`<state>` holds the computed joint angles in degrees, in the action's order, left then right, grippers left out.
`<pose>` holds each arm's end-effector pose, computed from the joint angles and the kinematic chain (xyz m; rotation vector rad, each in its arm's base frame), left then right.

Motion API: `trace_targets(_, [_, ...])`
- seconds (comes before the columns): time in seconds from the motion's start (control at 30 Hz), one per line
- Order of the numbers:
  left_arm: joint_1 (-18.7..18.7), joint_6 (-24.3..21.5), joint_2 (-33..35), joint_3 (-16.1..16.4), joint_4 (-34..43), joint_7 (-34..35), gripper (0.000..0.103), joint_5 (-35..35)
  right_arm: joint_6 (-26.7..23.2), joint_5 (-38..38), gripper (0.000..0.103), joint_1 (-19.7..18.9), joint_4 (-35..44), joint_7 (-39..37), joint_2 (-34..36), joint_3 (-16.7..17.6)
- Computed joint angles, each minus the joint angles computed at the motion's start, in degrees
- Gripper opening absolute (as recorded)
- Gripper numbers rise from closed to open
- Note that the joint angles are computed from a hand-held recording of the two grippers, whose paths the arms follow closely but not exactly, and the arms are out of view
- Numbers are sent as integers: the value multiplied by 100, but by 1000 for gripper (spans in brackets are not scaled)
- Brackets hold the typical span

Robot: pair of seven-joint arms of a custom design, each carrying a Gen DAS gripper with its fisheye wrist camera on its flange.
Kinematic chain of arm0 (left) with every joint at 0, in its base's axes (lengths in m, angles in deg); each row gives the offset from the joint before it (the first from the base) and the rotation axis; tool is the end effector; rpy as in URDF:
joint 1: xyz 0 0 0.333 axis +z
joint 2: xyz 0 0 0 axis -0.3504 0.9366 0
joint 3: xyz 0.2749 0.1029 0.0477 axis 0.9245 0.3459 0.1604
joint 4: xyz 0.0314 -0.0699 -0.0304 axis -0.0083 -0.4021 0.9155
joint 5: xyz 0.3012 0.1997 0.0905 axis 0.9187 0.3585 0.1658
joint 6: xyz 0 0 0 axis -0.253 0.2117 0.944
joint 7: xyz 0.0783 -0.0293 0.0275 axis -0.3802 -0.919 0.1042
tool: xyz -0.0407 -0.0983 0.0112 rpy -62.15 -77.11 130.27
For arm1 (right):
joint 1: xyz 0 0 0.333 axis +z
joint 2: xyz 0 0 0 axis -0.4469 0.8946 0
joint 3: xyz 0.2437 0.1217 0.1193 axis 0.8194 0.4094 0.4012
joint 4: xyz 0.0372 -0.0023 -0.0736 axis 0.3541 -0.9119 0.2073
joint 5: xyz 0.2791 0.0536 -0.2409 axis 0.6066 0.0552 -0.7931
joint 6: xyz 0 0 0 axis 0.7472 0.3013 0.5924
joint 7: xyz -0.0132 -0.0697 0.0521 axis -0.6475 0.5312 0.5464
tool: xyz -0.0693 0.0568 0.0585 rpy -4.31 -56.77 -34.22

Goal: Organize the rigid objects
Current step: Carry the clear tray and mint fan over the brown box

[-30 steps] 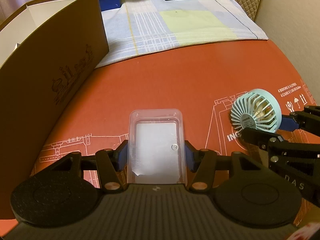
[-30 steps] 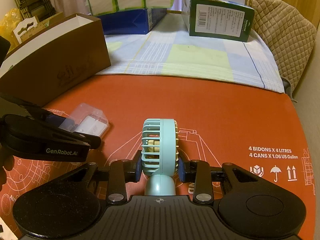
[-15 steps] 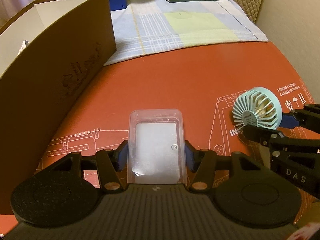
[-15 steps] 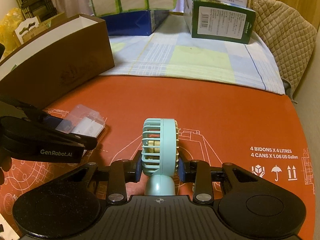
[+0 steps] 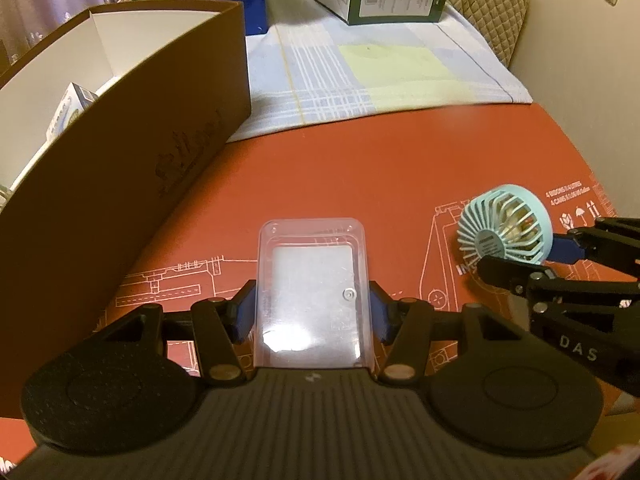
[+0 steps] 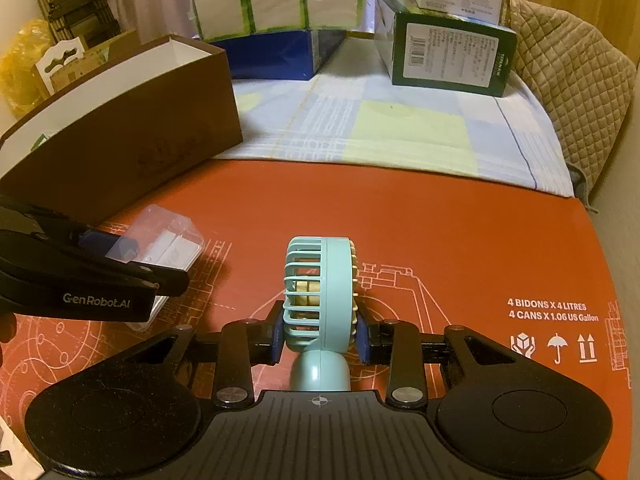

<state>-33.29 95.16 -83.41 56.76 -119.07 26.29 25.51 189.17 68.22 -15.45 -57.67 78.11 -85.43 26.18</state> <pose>0.5115 -0.2282 0.4979 -1.3195 2.5307 -0.6918 0.4289 0.2084 0.5070 -1.8321 1.8251 -0.5503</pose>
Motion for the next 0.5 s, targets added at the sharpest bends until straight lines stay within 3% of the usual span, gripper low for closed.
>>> trace_targets(0.5, [48,12,-321,182,7,277,52,-480,20,-38,31,115,371,-56,162,26])
